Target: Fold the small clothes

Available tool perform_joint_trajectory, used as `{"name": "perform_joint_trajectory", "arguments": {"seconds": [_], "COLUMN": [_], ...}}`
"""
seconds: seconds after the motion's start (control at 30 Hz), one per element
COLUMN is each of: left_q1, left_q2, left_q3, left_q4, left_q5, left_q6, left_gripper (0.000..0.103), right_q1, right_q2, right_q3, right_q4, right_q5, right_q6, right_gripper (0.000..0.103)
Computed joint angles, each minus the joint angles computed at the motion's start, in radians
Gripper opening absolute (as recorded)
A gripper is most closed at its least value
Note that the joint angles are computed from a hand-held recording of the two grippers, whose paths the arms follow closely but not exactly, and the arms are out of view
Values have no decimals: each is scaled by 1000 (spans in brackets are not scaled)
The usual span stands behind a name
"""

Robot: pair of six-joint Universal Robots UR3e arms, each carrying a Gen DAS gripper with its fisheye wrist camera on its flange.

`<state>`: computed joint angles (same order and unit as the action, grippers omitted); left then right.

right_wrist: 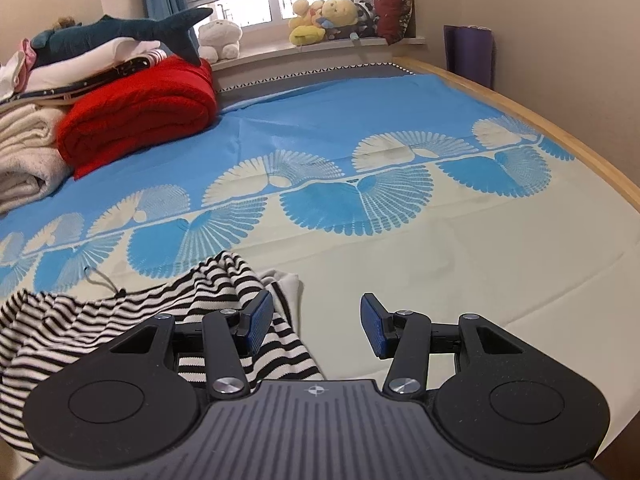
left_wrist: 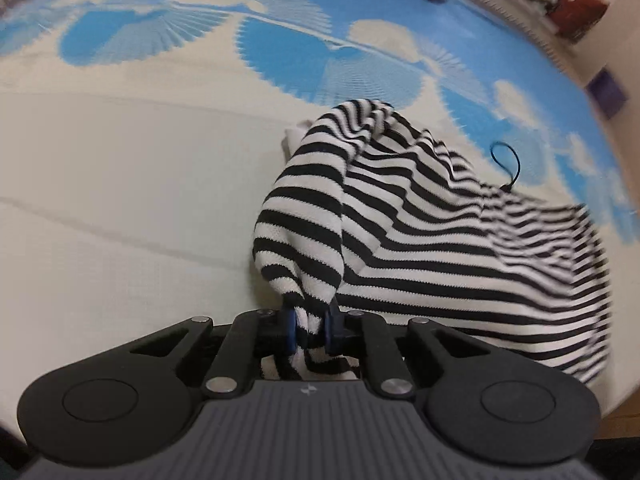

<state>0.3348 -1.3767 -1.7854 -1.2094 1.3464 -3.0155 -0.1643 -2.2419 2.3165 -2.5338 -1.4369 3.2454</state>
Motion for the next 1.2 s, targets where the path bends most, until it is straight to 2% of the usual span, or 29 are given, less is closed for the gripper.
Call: {"name": "perform_joint_trajectory", "arguments": {"seconds": [0.07, 0.17, 0.27, 0.33, 0.4, 0.47, 0.63, 0.73, 0.83, 0.9, 0.97, 1.03, 1.13, 1.2], "left_q1": [-18, 56, 55, 3, -89, -197, -493, -625, -713, -691, -650, -625, -582, -547], "left_q2": [27, 106, 124, 107, 46, -22, -320, -483, -598, -608, -563, -491, -382, -324], "left_q3": [7, 11, 38, 53, 78, 111, 302, 438, 573, 541, 467, 419, 363, 324], "left_q4": [-6, -72, -113, -90, -11, 81, 338, 429, 420, 496, 567, 565, 454, 394], "left_q5": [18, -173, -354, -427, -472, -474, -440, -398, -342, -423, -484, -410, -268, -209], "left_q6": [-10, 21, 21, -26, -115, -210, -455, -554, -584, -607, -616, -582, -502, -476], "left_gripper": [13, 13, 13, 13, 13, 13, 13, 14, 27, 31, 44, 46, 46, 45], "right_q1": [8, 6, -25, -72, -112, -142, -178, -178, -192, -206, -227, -284, -375, -396], "right_q2": [-7, -31, -72, -112, -140, -162, -187, -190, -194, -196, -206, -242, -301, -292], "right_q3": [0, 6, 14, 21, 26, 31, 36, 35, 31, 31, 33, 40, 42, 28], "right_q4": [0, 11, 38, 74, 100, 122, 148, 153, 163, 165, 168, 194, 272, 352], "right_q5": [4, 16, 45, 81, 107, 126, 151, 151, 159, 168, 190, 258, 415, 532], "right_q6": [6, -3, -21, -39, -53, -64, -98, -106, -114, -121, -122, -130, -134, -164], "right_gripper": [50, 50, 50, 50, 50, 50, 50, 50, 50, 50, 50, 50, 50, 50]}}
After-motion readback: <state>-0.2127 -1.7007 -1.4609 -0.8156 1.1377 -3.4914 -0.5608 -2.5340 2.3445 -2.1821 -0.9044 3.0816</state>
